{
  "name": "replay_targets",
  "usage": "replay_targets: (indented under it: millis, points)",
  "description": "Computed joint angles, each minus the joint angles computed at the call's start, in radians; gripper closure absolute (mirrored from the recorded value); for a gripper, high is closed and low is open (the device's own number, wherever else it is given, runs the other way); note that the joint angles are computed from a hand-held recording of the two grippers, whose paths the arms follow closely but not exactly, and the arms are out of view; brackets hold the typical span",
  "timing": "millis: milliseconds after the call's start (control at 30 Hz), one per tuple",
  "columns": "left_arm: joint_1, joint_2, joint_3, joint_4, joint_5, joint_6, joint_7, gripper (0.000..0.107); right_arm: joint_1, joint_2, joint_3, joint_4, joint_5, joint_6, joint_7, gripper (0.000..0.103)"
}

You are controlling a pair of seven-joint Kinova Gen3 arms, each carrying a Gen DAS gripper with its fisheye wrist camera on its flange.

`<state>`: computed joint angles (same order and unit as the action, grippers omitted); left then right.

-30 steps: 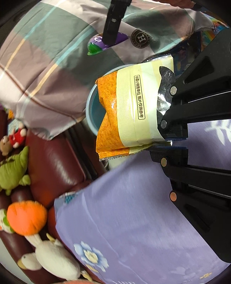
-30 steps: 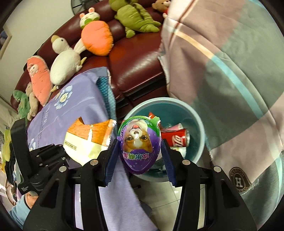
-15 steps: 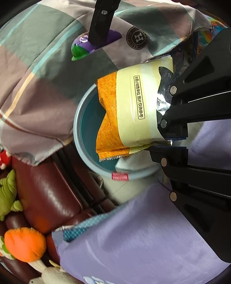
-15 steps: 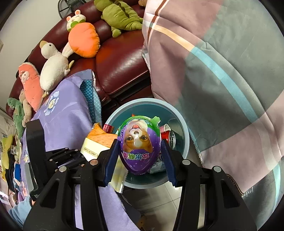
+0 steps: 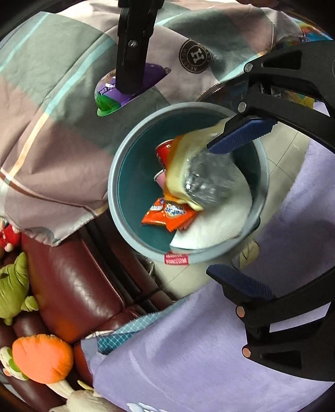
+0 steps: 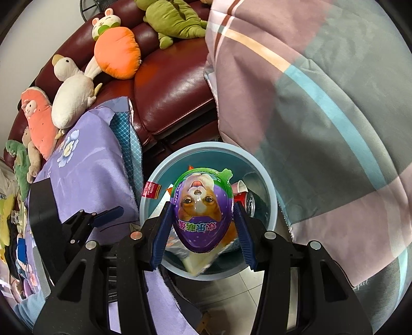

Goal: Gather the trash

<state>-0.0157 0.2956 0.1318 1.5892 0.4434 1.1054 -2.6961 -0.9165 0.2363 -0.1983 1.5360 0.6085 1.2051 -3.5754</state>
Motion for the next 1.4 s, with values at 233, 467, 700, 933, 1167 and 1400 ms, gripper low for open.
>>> replay_targets:
  millis: [233, 467, 700, 933, 1167, 1400]
  points:
    - [-0.061, 0.004, -0.019, -0.04, 0.038, 0.063, -0.027, 0.013, 0.012, 0.033, 0.014, -0.051, -0.018, 0.002, 0.066, 0.057]
    - [-0.097, 0.016, -0.03, -0.066, 0.048, 0.091, -0.047, 0.011, 0.039, 0.075, 0.041, -0.093, -0.068, -0.034, 0.144, 0.057]
    - [-0.113, 0.037, -0.032, -0.082, 0.046, 0.104, -0.037, 0.011, 0.039, 0.102, 0.065, -0.118, -0.109, -0.048, 0.175, 0.046]
    - [-0.122, 0.041, -0.031, -0.084, 0.044, 0.11, -0.037, 0.011, 0.023, 0.109, 0.076, -0.142, -0.116, -0.013, 0.172, 0.03]
    - [-0.137, 0.035, -0.037, -0.086, 0.048, 0.128, -0.037, 0.011, 0.006, 0.114, 0.075, -0.176, -0.123, 0.039, 0.159, 0.021]
    - [-0.178, -0.005, -0.051, -0.076, 0.086, 0.145, -0.073, 0.011, -0.033, 0.128, 0.069, -0.24, -0.118, 0.125, 0.157, 0.014]
